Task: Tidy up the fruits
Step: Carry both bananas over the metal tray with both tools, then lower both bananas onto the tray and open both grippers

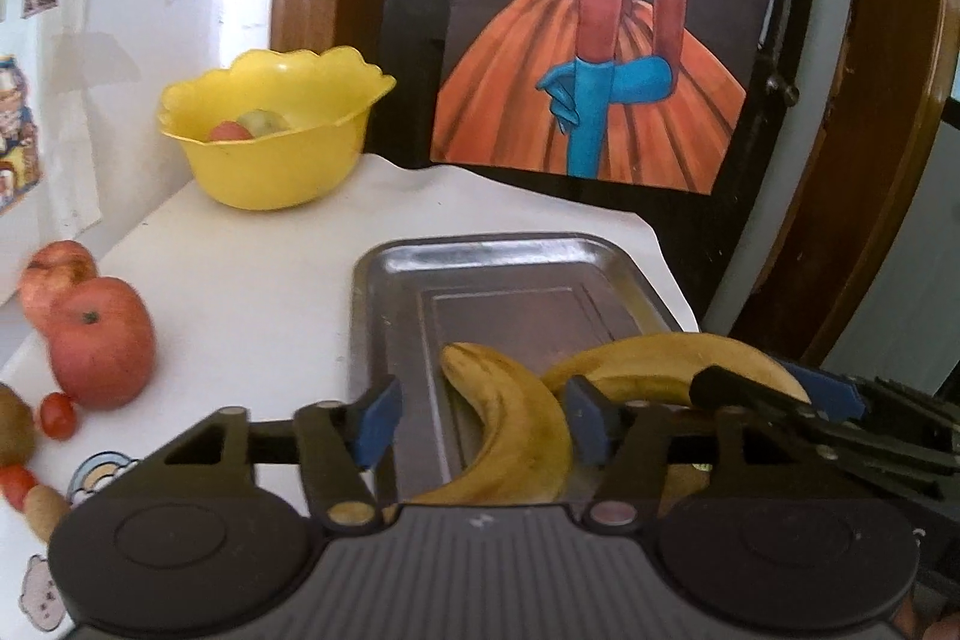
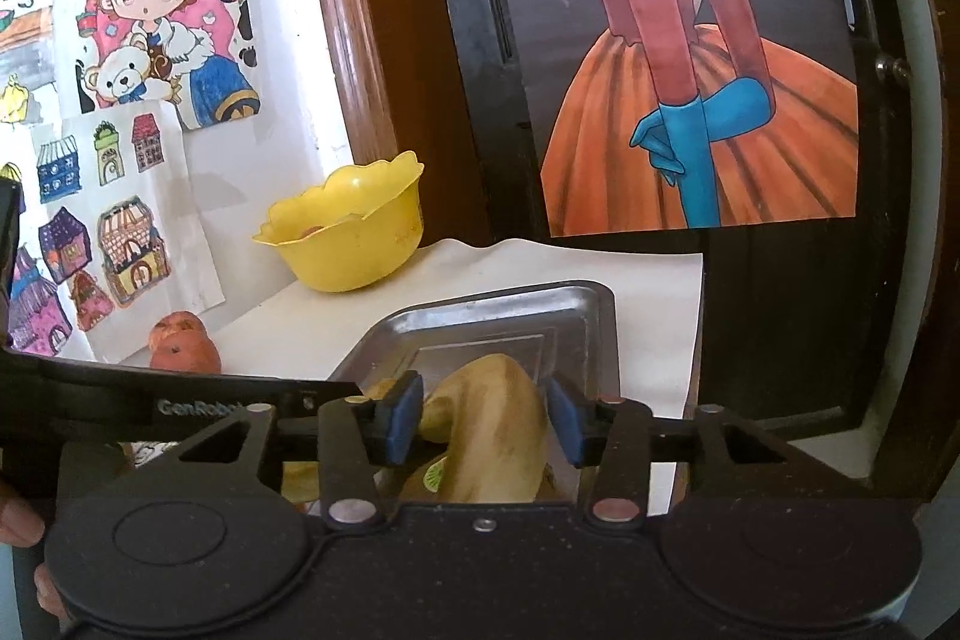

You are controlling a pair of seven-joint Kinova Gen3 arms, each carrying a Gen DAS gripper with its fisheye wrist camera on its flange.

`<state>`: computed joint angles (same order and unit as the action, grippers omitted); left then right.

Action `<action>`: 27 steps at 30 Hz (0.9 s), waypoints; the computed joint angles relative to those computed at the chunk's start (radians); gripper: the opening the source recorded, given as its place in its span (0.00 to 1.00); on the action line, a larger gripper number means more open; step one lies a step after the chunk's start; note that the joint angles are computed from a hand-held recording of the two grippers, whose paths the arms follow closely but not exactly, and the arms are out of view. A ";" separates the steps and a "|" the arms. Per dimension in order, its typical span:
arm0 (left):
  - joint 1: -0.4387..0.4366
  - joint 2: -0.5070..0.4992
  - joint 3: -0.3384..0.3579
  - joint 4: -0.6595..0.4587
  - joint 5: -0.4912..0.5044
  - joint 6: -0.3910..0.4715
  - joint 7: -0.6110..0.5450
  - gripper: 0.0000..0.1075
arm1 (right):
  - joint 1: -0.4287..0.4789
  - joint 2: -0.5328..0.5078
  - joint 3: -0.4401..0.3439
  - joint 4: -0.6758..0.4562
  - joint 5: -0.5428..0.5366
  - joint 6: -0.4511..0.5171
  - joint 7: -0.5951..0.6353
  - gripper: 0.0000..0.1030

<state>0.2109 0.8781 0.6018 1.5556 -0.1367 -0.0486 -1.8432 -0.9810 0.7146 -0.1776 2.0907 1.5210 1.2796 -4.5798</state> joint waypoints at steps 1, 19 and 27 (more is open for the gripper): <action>-0.007 -0.009 0.000 0.018 0.002 -0.019 0.003 0.70 | -0.004 -0.001 -0.002 -0.002 -0.005 0.003 -0.003 0.54; -0.219 -0.188 0.065 0.352 -0.196 -0.302 0.224 0.95 | -0.208 -0.004 0.013 -0.167 -0.191 0.190 0.130 0.97; -0.324 -0.273 0.046 0.495 -0.322 -0.383 0.338 0.95 | -0.316 0.026 0.030 -0.324 -0.276 0.263 0.246 0.99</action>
<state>-0.1128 0.6046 0.6478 2.0510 -0.4586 -0.4312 -1.5056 -1.2973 0.7405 -0.1475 1.7670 1.2446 1.5422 -4.3340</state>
